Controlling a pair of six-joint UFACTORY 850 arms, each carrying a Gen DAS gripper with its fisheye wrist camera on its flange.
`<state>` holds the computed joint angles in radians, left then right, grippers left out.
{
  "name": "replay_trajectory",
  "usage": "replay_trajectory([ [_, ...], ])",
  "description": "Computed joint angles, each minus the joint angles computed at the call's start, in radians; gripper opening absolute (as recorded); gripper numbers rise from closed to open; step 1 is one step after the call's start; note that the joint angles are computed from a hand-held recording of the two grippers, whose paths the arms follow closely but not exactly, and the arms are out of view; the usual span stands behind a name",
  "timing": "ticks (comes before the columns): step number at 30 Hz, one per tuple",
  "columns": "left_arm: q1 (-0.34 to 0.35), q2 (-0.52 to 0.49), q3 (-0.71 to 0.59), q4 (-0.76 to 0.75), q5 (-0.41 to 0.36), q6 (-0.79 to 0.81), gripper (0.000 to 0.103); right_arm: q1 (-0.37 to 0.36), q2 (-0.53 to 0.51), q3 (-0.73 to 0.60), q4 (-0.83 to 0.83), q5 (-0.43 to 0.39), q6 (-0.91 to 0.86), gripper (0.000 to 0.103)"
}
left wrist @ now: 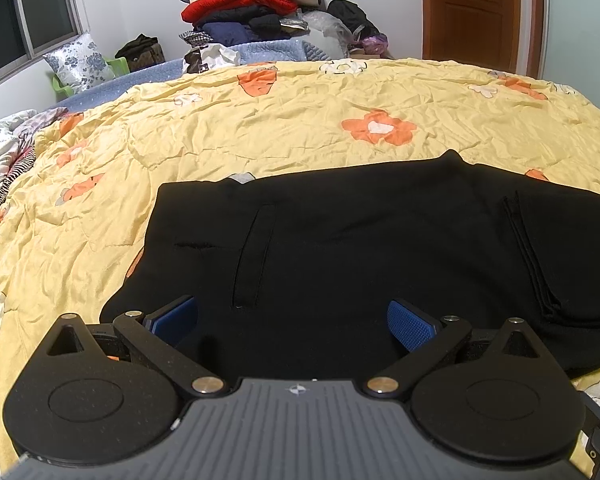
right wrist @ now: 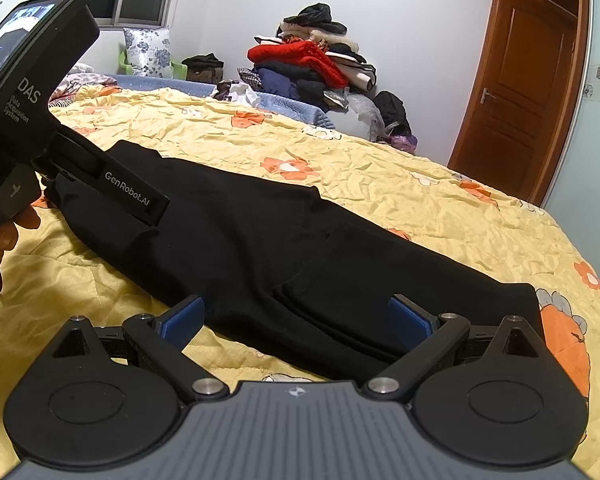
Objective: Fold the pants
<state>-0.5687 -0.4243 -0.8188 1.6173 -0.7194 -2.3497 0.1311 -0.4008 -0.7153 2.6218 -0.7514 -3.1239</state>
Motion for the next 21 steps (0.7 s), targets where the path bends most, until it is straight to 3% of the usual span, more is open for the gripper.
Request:
replay_trajectory([
  [21, 0.0, 0.0, 0.0, -0.003, 0.001, 0.003, 0.103, -0.003, 0.002, 0.002, -0.005, -0.002, 0.005, 0.099],
])
